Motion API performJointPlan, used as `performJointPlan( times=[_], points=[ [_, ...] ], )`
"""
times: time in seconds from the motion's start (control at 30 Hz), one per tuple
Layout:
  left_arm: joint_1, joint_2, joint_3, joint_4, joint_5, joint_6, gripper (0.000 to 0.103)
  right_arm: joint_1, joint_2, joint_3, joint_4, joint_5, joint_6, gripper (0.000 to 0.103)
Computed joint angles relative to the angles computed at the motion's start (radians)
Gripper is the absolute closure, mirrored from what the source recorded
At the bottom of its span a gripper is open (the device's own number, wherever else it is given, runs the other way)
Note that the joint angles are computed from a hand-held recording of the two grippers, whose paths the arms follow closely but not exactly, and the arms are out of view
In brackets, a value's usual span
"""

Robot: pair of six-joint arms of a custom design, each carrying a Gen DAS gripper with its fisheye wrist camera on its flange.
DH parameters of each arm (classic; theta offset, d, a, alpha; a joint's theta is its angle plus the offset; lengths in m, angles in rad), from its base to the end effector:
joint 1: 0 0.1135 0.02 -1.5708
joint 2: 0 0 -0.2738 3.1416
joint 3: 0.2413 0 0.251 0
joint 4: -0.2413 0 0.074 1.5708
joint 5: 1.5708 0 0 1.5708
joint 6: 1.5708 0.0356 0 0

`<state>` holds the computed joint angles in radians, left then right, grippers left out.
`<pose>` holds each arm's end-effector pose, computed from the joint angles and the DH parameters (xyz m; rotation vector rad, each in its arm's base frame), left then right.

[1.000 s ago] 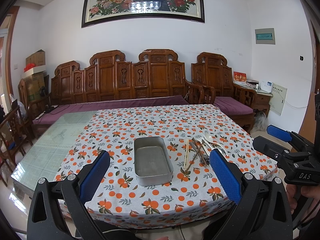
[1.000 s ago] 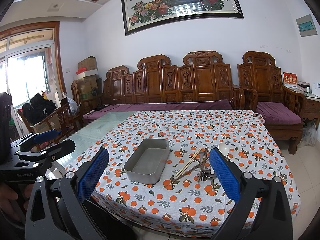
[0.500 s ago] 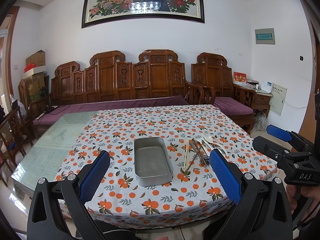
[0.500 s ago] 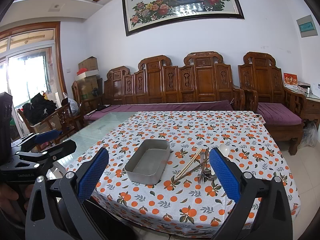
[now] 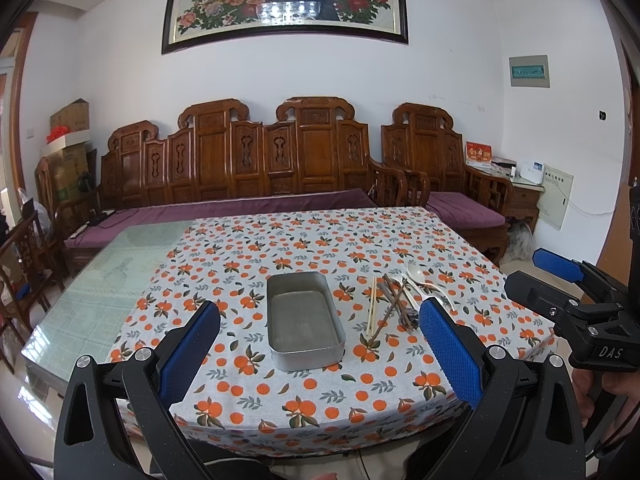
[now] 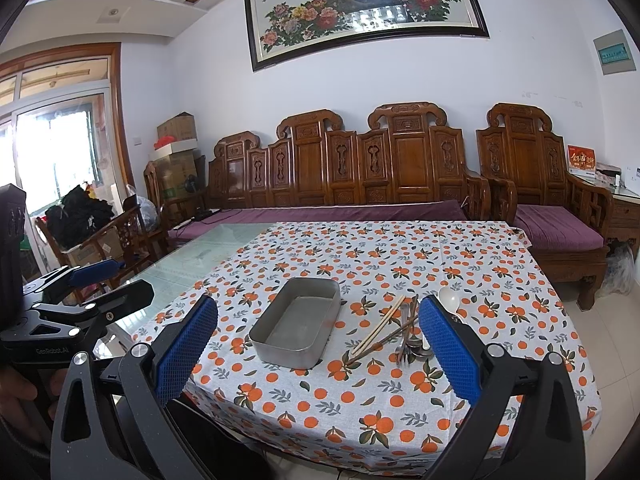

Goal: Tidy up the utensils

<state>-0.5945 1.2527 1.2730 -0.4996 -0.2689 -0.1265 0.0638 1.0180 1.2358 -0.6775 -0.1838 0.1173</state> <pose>0.2314 -0.1450 0.3885 0.3084 2.0126 -0.1778 0.1981 0.0192 0.4094 -0.0618 2.0343 0.3005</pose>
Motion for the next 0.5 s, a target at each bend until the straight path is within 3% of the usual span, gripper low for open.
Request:
performJointPlan(
  times=[0.23,0.5],
  points=[
    [0.035,0.091,0.051,-0.015,0.089,0.042,0.007,-0.064,0.108,0.055,-0.022,-0.047,-0.042,0.003],
    [0.055,0.229,0.143,-0.012,0.164,0.117,0.007,-0.173,0.263,0.067,0.002,-0.089,-0.149,0.021]
  ],
)
